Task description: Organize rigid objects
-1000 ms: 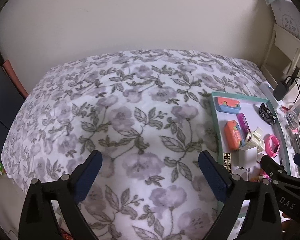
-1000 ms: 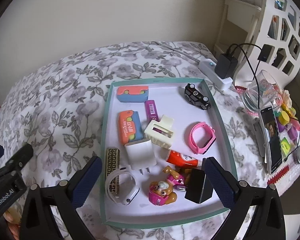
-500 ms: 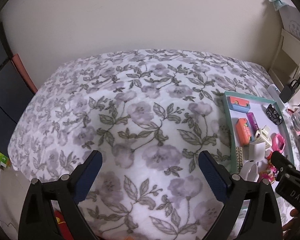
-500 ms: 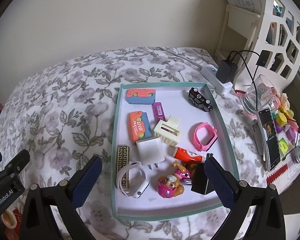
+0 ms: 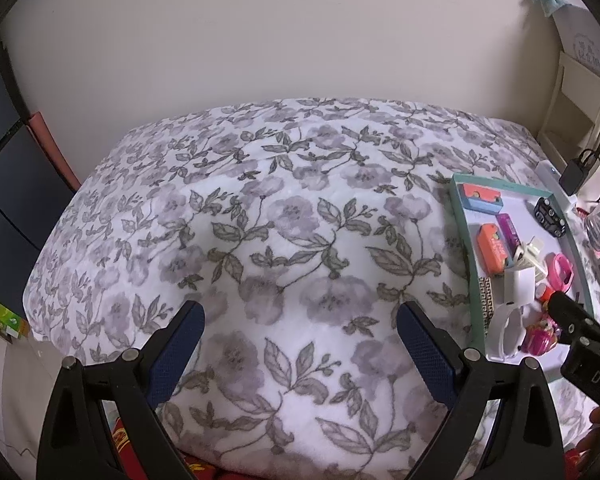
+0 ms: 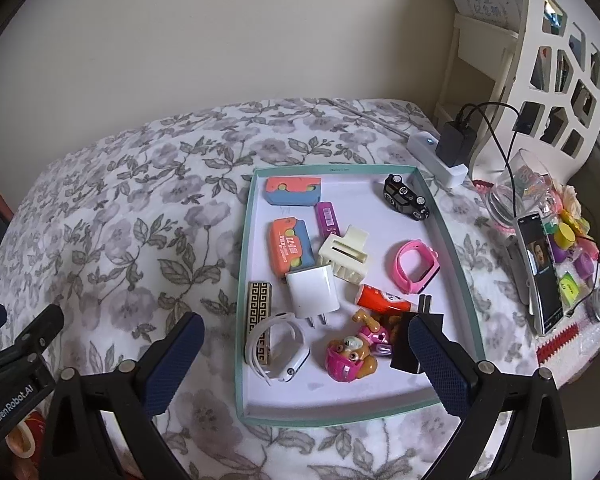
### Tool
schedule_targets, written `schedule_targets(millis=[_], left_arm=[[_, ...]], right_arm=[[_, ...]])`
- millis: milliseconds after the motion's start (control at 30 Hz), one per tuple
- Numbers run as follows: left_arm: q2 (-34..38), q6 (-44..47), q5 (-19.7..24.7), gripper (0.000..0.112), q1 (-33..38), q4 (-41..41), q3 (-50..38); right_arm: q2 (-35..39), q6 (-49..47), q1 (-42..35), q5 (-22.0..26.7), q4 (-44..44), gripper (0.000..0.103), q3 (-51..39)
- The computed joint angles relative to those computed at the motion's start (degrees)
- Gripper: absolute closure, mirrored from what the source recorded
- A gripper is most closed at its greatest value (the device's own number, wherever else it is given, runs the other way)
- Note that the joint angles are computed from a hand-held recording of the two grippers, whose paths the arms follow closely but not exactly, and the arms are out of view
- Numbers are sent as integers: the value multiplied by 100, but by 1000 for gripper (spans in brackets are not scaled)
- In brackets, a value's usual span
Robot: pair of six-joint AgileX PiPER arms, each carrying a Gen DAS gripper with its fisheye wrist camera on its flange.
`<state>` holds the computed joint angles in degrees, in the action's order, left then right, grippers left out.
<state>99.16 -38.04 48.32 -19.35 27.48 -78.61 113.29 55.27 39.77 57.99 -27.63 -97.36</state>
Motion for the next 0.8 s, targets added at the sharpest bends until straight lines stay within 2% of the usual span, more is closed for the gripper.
schedule_targets(millis=[800], left_arm=[[81,137,215,15,53,-89,-4]], right_arm=[[-24,20,40,121,31,0,38]])
